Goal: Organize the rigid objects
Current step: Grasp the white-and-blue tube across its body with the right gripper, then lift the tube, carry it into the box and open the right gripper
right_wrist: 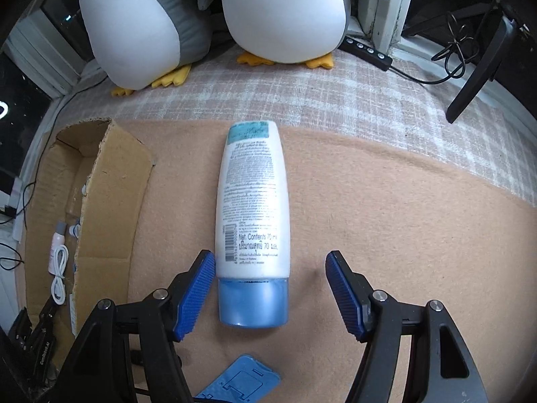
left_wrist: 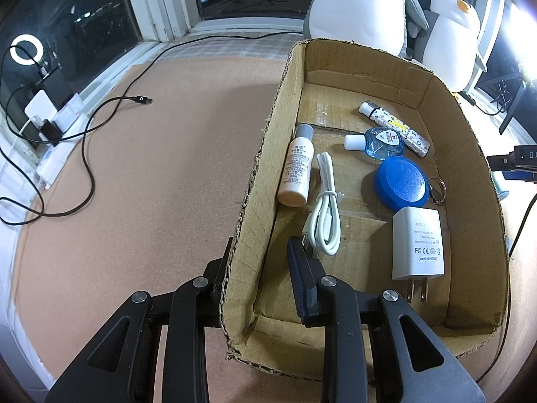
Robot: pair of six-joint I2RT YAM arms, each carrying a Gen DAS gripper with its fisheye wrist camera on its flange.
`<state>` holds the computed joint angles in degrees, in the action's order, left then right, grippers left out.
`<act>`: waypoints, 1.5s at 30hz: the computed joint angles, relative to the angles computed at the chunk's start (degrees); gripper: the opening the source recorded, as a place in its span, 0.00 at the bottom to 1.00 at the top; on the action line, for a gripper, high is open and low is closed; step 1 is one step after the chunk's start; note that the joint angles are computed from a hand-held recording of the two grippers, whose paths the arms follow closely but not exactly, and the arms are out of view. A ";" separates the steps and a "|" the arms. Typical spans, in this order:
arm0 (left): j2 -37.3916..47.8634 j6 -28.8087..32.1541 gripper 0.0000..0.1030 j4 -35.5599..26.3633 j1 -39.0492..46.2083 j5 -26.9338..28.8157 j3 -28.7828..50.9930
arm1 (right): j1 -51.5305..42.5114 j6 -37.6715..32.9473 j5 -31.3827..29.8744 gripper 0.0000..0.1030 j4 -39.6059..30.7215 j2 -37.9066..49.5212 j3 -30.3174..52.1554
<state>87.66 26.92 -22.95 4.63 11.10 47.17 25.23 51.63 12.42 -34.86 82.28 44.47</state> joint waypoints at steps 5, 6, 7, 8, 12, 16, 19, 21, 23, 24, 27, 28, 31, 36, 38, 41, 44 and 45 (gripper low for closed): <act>0.03 0.01 0.26 -0.04 0.02 0.04 0.04 | 1.12 -2.65 1.21 0.62 2.80 1.20 -0.31; 0.01 -0.03 0.26 -0.02 0.01 0.05 0.01 | 1.74 -2.76 1.93 0.59 2.90 2.17 0.24; -0.01 -0.11 0.26 -0.01 -0.02 0.04 -0.02 | 3.03 -2.20 2.93 0.57 2.89 4.30 1.70; -0.03 -0.21 0.26 0.10 -0.07 0.02 -0.12 | 3.49 -2.04 3.25 0.53 2.56 4.67 1.98; -0.03 -0.21 0.26 0.10 -0.07 0.02 -0.12 | 3.16 -1.91 2.42 0.42 3.66 7.09 2.69; -0.03 -0.09 0.26 0.10 -0.03 0.05 -0.12 | 1.64 -3.52 1.54 0.42 4.88 8.04 3.08; -0.03 -0.09 0.26 0.10 -0.03 0.05 -0.12 | 1.11 -4.80 1.13 0.42 4.77 8.49 3.74; -0.04 -0.18 0.26 0.07 -0.04 0.09 -0.13 | 0.93 -5.14 0.89 0.42 4.81 7.84 3.36; -0.08 -0.26 0.26 0.11 -0.12 0.04 -0.16 | 0.62 -5.00 0.25 0.42 5.52 6.30 2.13; -0.03 -0.18 0.26 0.07 -0.04 0.06 -0.11 | 0.43 -4.79 -0.30 0.42 6.31 5.56 1.39; -0.02 -0.12 0.26 0.08 0.00 0.08 -0.11 | -0.46 -3.91 -2.10 0.42 8.90 1.79 -1.94; -0.02 -0.12 0.26 0.08 0.00 0.08 -0.11 | -0.71 -3.66 -2.57 0.41 9.41 1.11 -2.51; -0.03 -0.11 0.26 0.08 0.00 0.09 -0.12 | -1.89 -2.88 -4.06 0.41 10.91 -1.69 -4.56; -0.03 -0.10 0.26 0.03 0.00 0.09 -0.10 | -0.11 -3.09 -1.06 0.41 8.38 -0.63 -2.93; -0.03 -0.09 0.26 0.06 0.02 0.08 -0.10 | 1.25 -3.97 0.77 0.41 7.47 0.89 -1.60; -0.02 -0.11 0.26 0.02 0.03 0.13 -0.08 | 3.30 -5.53 5.10 0.42 5.32 3.96 1.03; -0.02 -0.11 0.26 0.02 0.03 0.13 -0.08 | 4.36 -6.40 7.82 0.42 4.22 6.65 2.87; -0.02 -0.11 0.26 0.02 0.03 0.13 -0.08 | 4.32 -6.77 8.40 0.42 4.50 7.58 3.36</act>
